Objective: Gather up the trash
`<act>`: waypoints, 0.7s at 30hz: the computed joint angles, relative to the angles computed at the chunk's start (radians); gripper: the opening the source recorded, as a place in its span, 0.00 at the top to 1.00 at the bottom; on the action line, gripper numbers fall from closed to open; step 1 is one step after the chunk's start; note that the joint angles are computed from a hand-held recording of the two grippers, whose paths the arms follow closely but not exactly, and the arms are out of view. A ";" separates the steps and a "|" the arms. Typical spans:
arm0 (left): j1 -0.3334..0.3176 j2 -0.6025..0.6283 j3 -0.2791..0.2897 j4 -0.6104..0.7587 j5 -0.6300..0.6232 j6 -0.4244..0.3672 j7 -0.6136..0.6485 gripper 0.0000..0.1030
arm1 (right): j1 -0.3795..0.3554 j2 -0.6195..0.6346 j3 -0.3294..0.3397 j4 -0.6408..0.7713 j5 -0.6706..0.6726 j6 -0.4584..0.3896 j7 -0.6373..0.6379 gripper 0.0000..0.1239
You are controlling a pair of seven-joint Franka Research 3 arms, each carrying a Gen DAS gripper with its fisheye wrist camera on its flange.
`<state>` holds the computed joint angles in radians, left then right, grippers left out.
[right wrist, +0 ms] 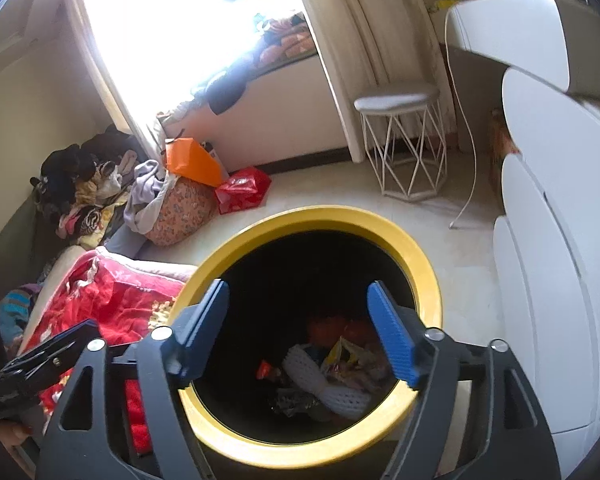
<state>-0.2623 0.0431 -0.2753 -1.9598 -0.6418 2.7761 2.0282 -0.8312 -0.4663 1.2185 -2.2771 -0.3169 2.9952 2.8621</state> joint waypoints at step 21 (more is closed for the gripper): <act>-0.068 -0.279 0.110 -0.342 0.169 0.304 -0.237 0.10 | 0.021 -0.456 0.021 -0.057 0.159 0.107 -0.072 0.22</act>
<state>-0.3306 -0.2364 -0.1652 -2.3015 -0.4724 3.0797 1.7917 -0.8101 -0.9227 1.2392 -2.3346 -0.1584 3.1020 2.7906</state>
